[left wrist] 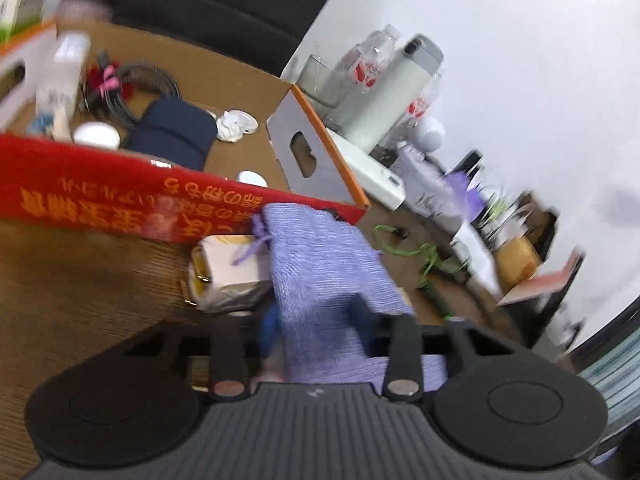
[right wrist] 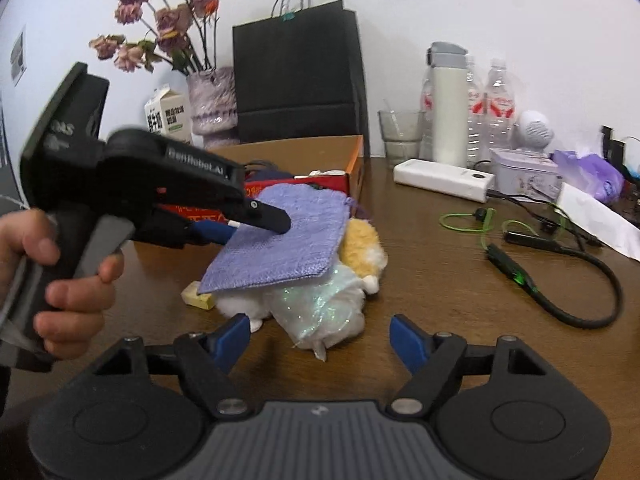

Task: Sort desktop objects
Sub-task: 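Grasp lavender cloth pouch with left tool while right tool grasps iridescent plastic bag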

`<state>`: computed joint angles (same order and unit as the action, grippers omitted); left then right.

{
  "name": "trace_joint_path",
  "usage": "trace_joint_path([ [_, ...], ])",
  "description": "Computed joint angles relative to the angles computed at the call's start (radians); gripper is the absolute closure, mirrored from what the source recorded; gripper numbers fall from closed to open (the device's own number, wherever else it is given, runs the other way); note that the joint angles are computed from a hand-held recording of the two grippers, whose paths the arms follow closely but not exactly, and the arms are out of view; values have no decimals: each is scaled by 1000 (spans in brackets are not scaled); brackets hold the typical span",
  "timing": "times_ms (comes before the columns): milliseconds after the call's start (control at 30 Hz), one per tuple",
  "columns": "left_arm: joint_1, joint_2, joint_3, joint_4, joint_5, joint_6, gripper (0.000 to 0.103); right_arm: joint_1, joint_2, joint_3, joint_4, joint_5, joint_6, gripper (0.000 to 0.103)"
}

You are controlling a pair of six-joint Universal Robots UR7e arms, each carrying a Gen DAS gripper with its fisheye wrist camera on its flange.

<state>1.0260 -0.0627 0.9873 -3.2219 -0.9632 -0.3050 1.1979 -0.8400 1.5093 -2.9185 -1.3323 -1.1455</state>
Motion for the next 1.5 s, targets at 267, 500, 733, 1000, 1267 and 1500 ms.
trace_joint_path([
  [267,-77,-37,92,-157,50,122,98,7,19,-12,-30,0,25,82],
  [500,-171,-152,405,-464,75,156,98,-53,-117,129,-42,104,51,84],
  [733,-232,-165,657,-540,165,-108,98,-104,-230,276,40,156,18,84],
  [1000,-289,-165,784,-534,288,-217,98,-93,-282,371,90,126,-51,84],
  [1267,-308,-157,765,-608,289,-113,99,-88,-312,371,154,130,-45,84],
  [1500,-261,-181,649,-630,207,61,99,-46,-284,291,159,169,-23,84],
])
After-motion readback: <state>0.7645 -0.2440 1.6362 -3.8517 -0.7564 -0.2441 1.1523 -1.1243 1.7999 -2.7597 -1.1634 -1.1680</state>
